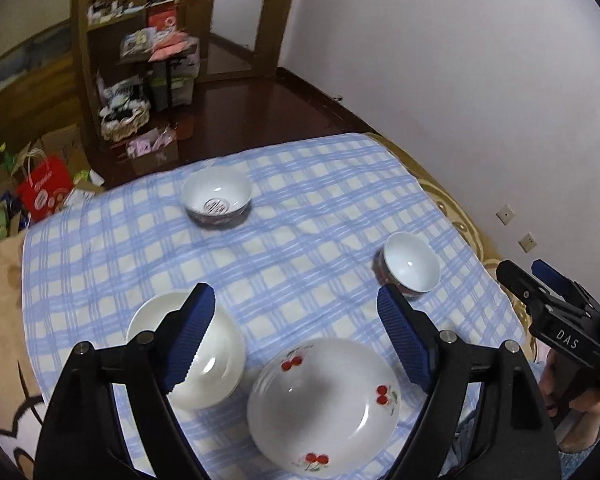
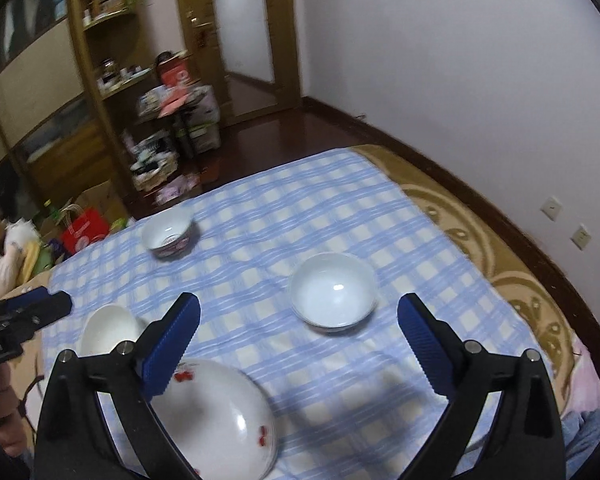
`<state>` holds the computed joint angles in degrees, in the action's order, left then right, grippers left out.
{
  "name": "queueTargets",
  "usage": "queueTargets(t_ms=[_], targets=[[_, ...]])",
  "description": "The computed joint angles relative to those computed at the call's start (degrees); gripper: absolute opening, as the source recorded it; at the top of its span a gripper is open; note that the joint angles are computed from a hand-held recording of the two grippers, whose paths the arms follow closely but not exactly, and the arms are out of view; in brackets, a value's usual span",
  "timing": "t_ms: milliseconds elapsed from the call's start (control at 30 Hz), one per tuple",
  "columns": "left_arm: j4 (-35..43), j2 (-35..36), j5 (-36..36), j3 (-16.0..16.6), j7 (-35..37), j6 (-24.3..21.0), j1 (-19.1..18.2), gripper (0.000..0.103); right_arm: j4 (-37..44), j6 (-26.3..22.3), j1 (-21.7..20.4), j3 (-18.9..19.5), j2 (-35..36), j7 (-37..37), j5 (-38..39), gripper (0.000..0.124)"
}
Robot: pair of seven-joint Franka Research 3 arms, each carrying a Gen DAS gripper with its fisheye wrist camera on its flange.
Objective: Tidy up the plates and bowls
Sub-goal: 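Move both tools to the plain white bowl on the cloth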
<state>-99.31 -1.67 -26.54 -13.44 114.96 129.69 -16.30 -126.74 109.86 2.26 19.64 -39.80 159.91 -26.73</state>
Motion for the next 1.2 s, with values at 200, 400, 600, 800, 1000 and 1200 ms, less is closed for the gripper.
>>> queueTargets(t_ms=[200,400,600,800,1000,1200], targets=[[1.47,0.99,1.75,-1.57,-0.47,2.92,-1.83,0.082,-3.37,0.19,-1.06,-0.65,-4.94,1.09,-0.45,0.103],[4.34,3.40,3.51,-2.76,-2.84,3.94,-2.99,0.082,-4.75,-1.49,-3.22,-0.15,-7.08,-0.40,-2.20,0.103],[7.71,6.72,6.87,-4.48,-4.04,5.00,-4.20,0.082,-9.27,0.85,-4.38,-2.54,-10.29,-0.08,-0.63,0.103],[10.97,10.81,13.21,-6.25,-4.36,6.17,-6.73,0.082,-12.59,5.01,-6.58,-4.91,-12.86,-1.39,2.53,0.103],[16.18,16.14,17.99,-7.30,-9.45,4.11,-9.18,0.082,-14.28,7.05,-9.39,-5.94,-13.37,-3.00,4.42,0.103],[18.70,19.81,21.66,-7.78,-13.89,3.05,-11.21,0.082,-16.64,9.70,-11.42,-7.47,-13.43,-4.39,5.45,0.102]])
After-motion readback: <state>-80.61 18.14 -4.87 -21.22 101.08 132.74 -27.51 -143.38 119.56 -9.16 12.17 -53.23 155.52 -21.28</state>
